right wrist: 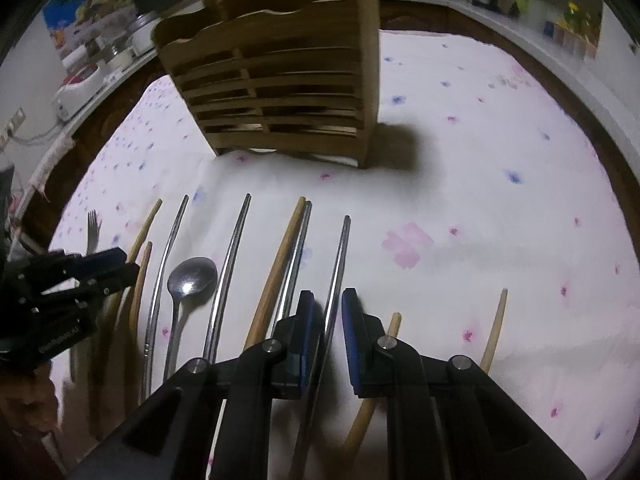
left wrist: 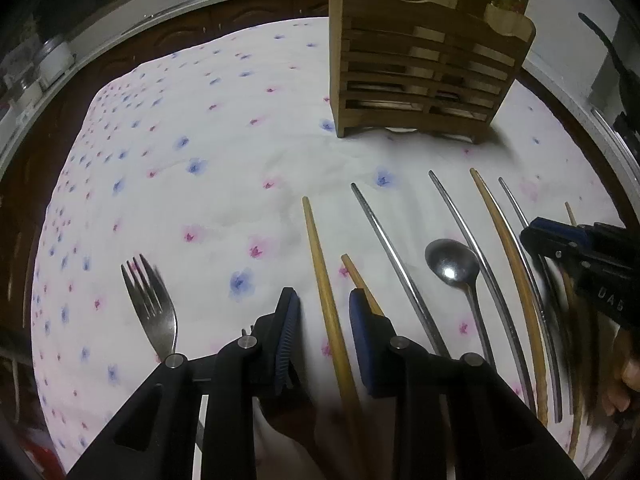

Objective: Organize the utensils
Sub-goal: 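Grasp a wooden chopstick with the left tool while the right tool grasps a steel chopstick, then lift both held chopsticks and carry them over the wooden utensil holder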

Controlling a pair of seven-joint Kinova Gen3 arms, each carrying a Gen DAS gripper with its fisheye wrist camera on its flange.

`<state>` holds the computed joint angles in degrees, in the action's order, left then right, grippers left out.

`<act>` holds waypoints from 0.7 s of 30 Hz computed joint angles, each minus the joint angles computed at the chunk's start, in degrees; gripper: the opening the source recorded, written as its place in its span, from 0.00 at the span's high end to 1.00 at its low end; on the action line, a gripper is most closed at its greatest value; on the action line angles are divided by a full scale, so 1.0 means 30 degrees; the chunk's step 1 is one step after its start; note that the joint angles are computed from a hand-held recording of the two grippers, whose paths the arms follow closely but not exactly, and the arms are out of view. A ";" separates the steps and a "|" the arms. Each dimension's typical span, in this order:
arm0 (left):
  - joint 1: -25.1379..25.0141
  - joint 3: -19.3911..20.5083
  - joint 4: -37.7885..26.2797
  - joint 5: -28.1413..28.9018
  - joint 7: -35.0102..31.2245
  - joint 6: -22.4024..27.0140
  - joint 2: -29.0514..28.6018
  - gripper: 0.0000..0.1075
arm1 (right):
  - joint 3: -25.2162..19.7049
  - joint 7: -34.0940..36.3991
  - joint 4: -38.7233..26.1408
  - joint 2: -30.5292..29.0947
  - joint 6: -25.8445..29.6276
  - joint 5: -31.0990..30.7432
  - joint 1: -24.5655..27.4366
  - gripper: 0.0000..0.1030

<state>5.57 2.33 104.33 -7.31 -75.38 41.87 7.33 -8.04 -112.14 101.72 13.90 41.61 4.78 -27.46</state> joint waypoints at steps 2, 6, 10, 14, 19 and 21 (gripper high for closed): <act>0.0106 -0.0038 0.0117 -0.0197 0.0373 -0.0429 0.0085 0.83 | 0.0070 -0.0260 0.0197 -0.0076 -0.0253 0.0495 -0.0271 0.85; 0.0012 -0.0080 0.0077 0.0026 0.0696 -0.0540 0.0158 0.95 | -0.0044 -0.0032 0.0481 -0.0232 -0.0743 -0.0178 0.0193 0.93; 0.0025 -0.0075 0.0054 0.0084 0.0859 -0.0362 -0.0120 0.96 | -0.0387 0.1307 0.0825 -0.0628 -0.1353 -0.2144 0.1211 0.94; -0.0127 -0.0022 0.0561 0.0327 0.0976 -0.0562 -0.1491 0.96 | -0.0409 0.1785 0.1301 -0.1700 -0.1857 -0.2910 0.1514 0.95; -0.0565 0.0063 0.1508 0.1533 0.0506 -0.0862 -0.4053 0.96 | -0.0434 0.2072 0.1756 -0.3126 -0.2199 -0.3566 0.1753 0.95; -0.0696 0.0092 0.1929 0.1977 0.0425 -0.0936 -0.5113 0.96 | -0.0480 0.2140 0.1913 -0.3611 -0.2325 -0.3738 0.1764 0.95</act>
